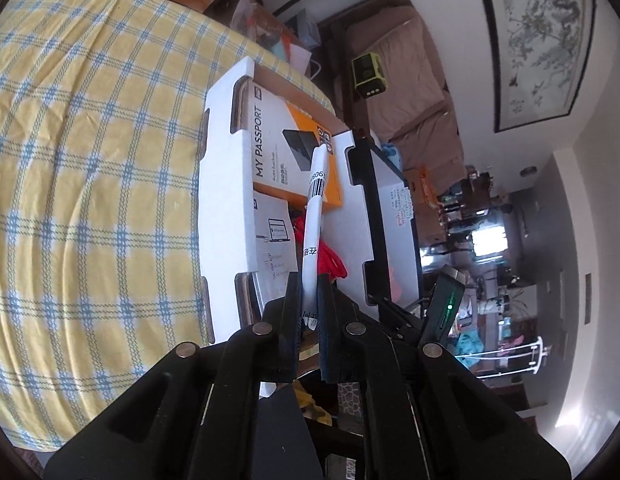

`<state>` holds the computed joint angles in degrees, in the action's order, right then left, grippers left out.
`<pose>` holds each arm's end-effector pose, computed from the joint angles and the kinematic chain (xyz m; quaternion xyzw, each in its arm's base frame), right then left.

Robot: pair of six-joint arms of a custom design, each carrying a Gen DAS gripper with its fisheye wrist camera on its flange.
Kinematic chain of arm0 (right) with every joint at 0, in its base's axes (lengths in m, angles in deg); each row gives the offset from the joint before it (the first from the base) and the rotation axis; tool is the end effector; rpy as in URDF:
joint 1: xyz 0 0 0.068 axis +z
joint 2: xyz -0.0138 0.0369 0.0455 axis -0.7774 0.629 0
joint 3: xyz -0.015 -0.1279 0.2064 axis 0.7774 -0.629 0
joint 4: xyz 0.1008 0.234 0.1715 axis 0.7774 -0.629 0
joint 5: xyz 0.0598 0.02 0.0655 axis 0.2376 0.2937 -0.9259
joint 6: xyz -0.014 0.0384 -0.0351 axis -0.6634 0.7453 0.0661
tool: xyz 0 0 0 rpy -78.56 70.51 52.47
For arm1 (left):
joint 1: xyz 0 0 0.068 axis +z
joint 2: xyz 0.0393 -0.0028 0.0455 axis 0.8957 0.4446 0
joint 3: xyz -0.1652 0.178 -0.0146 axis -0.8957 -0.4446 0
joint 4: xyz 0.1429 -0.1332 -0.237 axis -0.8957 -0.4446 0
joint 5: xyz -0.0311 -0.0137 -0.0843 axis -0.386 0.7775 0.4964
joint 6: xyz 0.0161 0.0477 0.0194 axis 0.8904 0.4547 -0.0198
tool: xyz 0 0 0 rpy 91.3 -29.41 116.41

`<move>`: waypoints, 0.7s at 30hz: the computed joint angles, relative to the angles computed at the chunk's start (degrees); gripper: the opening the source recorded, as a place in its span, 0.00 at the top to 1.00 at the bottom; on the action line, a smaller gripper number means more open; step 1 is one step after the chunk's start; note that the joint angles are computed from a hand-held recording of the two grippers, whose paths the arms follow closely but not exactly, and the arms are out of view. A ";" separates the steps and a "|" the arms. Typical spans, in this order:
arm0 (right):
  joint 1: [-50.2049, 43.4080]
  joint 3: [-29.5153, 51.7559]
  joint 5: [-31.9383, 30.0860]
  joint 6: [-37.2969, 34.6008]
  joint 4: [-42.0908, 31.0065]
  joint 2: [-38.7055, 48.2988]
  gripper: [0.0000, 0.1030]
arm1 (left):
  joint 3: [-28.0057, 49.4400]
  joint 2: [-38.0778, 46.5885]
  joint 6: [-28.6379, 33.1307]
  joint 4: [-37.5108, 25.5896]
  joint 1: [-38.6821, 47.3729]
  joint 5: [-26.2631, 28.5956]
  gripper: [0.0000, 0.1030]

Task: Organize objects
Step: 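Carry the barcode paper onto the leaflet in the tray and release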

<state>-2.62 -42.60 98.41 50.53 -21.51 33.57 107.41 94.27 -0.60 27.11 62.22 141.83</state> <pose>0.2047 0.2137 0.0442 0.0620 0.9773 -0.0040 0.2023 0.2713 -0.0351 0.0639 0.0442 0.8905 -0.4470 0.0727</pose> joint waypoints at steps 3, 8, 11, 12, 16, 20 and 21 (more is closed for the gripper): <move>-0.05 -0.01 -0.01 -0.03 0.03 -0.03 0.69 | -1.79 -0.52 -3.01 3.12 -2.01 0.05 0.94; 0.00 -0.14 0.01 0.02 0.10 -0.08 0.69 | -4.47 -3.69 -7.81 6.99 -3.47 -4.67 0.91; -0.01 -0.06 0.01 -0.02 0.09 -0.07 0.69 | -4.93 -4.48 -7.10 5.76 -2.70 -4.42 0.70; 0.02 -0.12 0.01 -0.02 0.09 -0.10 0.69 | -5.37 -4.94 -6.85 5.52 -2.31 -4.24 0.65; 0.14 -0.17 0.07 0.36 0.12 -0.13 0.69 | -7.48 -8.20 -4.56 4.46 -1.79 -5.60 0.63; 0.16 -0.17 0.09 0.44 0.16 -0.14 0.69 | -7.23 -8.52 -1.28 1.96 -2.40 -5.72 0.63; 0.16 -0.24 0.08 0.41 0.19 -0.19 0.69 | -7.69 -9.72 -0.85 1.78 -3.32 -6.60 0.65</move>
<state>-2.46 -42.84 98.48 50.95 -21.33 33.38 99.72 84.55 -1.45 28.89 58.90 135.22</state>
